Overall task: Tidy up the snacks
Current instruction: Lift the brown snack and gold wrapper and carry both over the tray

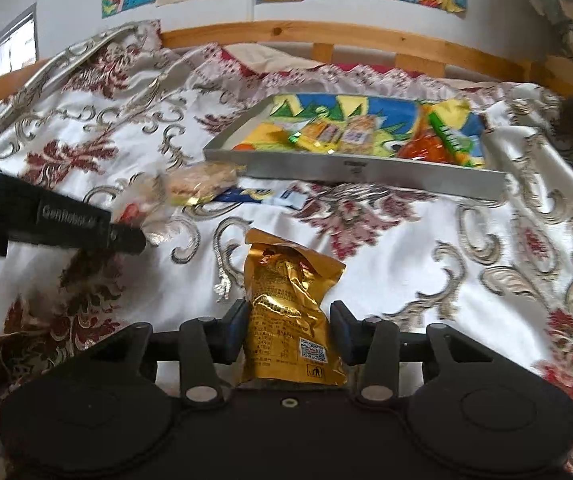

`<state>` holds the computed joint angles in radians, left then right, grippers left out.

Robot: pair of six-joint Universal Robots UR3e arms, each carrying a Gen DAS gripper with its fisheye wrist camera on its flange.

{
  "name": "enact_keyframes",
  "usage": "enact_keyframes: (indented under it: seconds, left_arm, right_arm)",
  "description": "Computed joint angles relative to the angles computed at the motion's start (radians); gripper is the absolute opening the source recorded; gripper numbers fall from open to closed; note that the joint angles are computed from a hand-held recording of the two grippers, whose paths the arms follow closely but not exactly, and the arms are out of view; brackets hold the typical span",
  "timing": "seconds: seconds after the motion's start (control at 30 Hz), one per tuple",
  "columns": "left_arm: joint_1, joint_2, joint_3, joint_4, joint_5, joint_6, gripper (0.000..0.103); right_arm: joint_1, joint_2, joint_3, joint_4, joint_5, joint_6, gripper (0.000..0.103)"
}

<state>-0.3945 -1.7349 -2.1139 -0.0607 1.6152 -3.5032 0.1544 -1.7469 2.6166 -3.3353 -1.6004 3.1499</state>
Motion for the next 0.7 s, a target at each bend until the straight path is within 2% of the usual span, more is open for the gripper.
enact_keyframes:
  seconds: [0.1,0.23,0.37,0.47,0.6,0.7]
  left_arm:
    - [-0.04,-0.003,0.029,-0.058,0.035,0.0,0.015]
    - [-0.075,-0.028,0.028,-0.053,0.109,0.013,0.015]
    - [-0.022,-0.011,-0.012,-0.04,0.043,0.007,0.016]
    - [-0.009,-0.002,-0.018,-0.04,0.026,0.013,0.015]
    - [-0.04,0.005,-0.003,-0.009,0.056,0.014,0.014]
    - [-0.064,-0.01,0.069,-0.032,0.074,0.03,0.014]
  right_arm:
    - [-0.018,-0.079,0.02,0.042,0.005,-0.013,0.046]
    - [-0.053,-0.147,0.041,0.092,0.032,-0.016,0.046]
    - [-0.055,-0.142,0.039,0.089,0.039,-0.011,0.046]
    - [-0.035,-0.108,0.037,0.041,0.028,-0.013,0.046]
    - [-0.023,-0.089,0.036,-0.015,0.023,-0.028,0.046]
    - [-0.045,-0.113,0.014,-0.006,0.046,-0.048,0.046]
